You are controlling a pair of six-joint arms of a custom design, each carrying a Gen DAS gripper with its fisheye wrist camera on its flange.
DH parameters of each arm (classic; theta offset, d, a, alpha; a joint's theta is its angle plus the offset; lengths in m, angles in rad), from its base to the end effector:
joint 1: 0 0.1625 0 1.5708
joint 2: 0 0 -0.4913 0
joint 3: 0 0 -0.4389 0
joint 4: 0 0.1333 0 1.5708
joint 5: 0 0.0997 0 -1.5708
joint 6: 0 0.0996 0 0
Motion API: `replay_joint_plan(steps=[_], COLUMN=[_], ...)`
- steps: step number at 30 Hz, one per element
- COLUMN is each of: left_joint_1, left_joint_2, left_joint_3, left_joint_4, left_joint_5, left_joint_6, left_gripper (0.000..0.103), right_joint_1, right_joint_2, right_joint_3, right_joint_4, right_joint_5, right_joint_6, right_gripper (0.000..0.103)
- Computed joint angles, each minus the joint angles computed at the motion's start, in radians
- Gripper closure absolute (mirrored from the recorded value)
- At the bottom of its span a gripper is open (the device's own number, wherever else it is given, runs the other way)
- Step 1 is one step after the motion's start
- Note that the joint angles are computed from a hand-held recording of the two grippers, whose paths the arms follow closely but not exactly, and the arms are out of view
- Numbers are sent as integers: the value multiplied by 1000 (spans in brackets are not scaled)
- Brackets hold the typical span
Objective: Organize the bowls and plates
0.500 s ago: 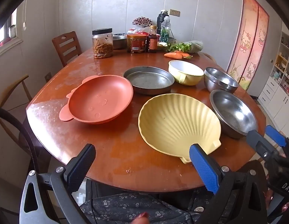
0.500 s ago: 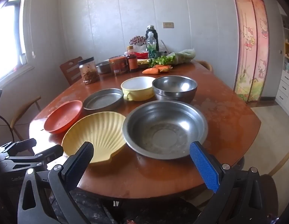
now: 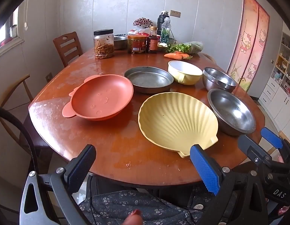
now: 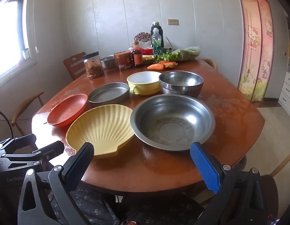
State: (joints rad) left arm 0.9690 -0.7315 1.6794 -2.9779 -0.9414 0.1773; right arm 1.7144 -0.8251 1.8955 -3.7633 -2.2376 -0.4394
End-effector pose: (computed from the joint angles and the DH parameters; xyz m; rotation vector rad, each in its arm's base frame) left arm -0.2645 -0.7242 0.1062 0.7804 2.4062 -0.7492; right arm 0.1651 -0.6406 0.1942 0.1637 -2.1165 1.1834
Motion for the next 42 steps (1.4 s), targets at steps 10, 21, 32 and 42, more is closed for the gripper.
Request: replay_joint_plan(steps=[10, 21, 32, 42], left_joint_1=[-1, 0, -1, -1], left_joint_2=[-4, -5, -6, -7], left_joint_3=[1, 1, 0, 1], left_joint_4=[5, 10, 12, 13], left_joint_5=[5, 10, 13, 14], left_joint_6=[-6, -3, -5, -7], left_gripper=[2, 2, 2, 2], right_joint_1=[9, 9, 9, 9], right_joint_2=[3, 2, 0, -1], right_joint_3=[-3, -1, 0, 2], right_joint_4=[3, 10, 11, 22], right_joint_5=[-12, -4, -1, 5], right_joint_6=[-6, -6, 0, 7], right_gripper=[0, 0, 0, 0])
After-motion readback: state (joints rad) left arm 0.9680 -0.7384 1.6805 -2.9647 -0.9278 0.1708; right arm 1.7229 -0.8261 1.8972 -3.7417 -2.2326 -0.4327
